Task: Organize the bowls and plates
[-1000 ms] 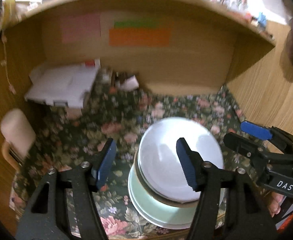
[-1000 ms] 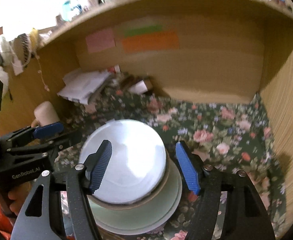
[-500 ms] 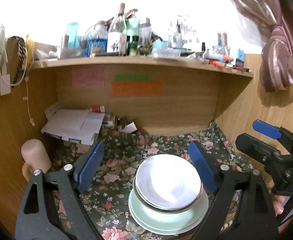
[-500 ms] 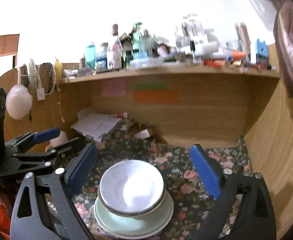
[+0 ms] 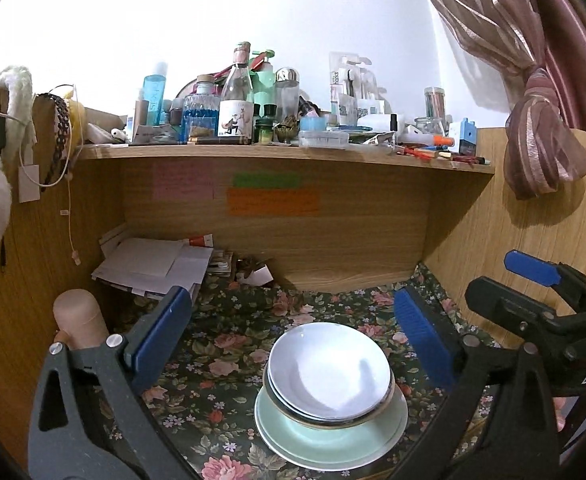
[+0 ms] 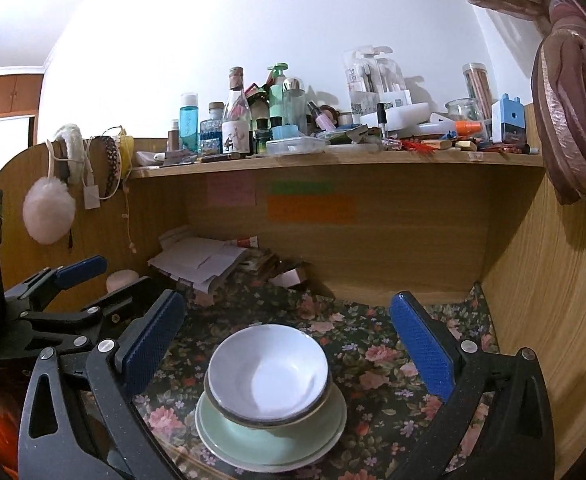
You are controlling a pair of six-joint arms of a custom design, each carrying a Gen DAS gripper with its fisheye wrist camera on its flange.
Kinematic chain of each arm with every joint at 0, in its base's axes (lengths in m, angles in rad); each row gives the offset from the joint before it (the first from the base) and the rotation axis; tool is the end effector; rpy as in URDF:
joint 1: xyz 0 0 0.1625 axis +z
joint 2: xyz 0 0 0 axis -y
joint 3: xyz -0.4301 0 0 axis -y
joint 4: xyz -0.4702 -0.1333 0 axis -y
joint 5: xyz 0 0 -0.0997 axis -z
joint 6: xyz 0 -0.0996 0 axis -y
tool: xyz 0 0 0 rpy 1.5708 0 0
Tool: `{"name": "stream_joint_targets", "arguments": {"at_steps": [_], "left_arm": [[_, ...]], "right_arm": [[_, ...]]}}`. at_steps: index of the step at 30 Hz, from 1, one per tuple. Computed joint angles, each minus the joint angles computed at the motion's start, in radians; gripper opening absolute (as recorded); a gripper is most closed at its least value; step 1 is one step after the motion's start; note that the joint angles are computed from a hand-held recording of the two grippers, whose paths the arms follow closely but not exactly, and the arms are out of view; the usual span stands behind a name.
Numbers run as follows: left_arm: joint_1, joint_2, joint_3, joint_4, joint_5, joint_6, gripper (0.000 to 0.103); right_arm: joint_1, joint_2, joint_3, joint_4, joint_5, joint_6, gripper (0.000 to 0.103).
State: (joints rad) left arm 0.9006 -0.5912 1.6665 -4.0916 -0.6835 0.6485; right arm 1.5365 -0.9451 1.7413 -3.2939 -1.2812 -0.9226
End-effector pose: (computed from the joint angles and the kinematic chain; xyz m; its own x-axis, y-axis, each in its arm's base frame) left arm -0.2422 -0.6445 0.0796 -0.7284 -0.1087 -0.6765 0.6494 0.2053 -0.7322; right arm 0.1371 -0.7221 0.1975 -0.5994 -0.5962 0.5341 -0.7573 0.2065 -0.6195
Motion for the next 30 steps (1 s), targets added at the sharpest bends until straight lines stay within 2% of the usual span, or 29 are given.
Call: {"name": "stream_joint_targets", "arguments": {"at_steps": [30], "left_arm": [[0.002, 0.003, -0.001, 0.011, -0.003, -0.014, 0.103]], "right_arm": [[0.002, 0.010, -0.004, 0.010, -0.012, 0.001, 0.103]]}}
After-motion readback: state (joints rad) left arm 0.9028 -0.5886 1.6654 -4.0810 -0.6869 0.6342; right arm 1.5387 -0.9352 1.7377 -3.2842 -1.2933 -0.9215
